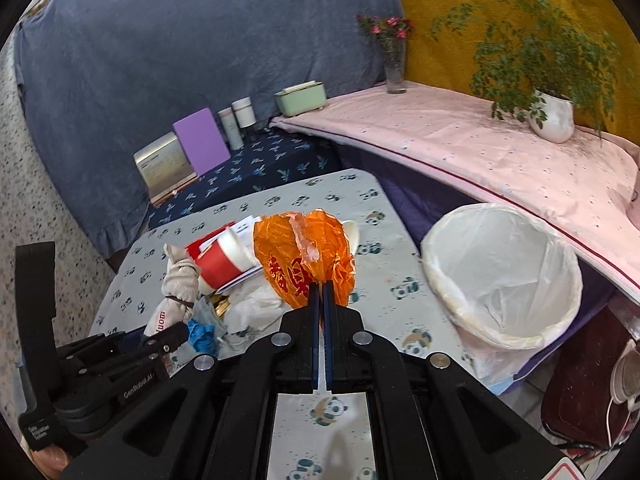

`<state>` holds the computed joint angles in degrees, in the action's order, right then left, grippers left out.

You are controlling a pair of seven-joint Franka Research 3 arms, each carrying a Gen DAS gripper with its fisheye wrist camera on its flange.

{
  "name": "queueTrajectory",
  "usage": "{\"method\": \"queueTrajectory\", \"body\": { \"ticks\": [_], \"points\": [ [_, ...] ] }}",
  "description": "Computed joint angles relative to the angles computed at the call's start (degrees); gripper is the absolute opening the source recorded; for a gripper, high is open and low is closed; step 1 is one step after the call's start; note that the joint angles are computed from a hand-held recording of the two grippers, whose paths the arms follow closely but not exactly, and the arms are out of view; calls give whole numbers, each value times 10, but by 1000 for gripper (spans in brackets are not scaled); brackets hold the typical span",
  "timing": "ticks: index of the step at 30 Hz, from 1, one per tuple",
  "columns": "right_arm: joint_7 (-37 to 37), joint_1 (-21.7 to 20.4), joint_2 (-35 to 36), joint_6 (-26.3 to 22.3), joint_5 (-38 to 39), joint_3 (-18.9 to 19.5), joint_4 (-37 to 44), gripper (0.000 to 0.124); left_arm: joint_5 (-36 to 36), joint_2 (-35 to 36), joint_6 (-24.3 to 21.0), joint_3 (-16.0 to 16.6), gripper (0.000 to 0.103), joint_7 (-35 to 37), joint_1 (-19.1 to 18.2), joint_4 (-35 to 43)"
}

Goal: Collect trash
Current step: 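Grasp the white cloth bundle with the left gripper while right lifts the bag, then carry both items over the bin and open both grippers to drop them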

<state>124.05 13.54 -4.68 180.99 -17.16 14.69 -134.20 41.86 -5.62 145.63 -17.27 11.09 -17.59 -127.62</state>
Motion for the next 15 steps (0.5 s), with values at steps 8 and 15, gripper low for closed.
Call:
{"method": "queueTrajectory", "body": {
  "ticks": [8,15],
  "points": [
    [14,-61,-27,18,10,21,-33,2,19,71,-10,-5,28,29,-30,82],
    [18,-161,-45,29,26,73,-59,2,15,154,-14,7,28,86,-69,179]
  ]
}}
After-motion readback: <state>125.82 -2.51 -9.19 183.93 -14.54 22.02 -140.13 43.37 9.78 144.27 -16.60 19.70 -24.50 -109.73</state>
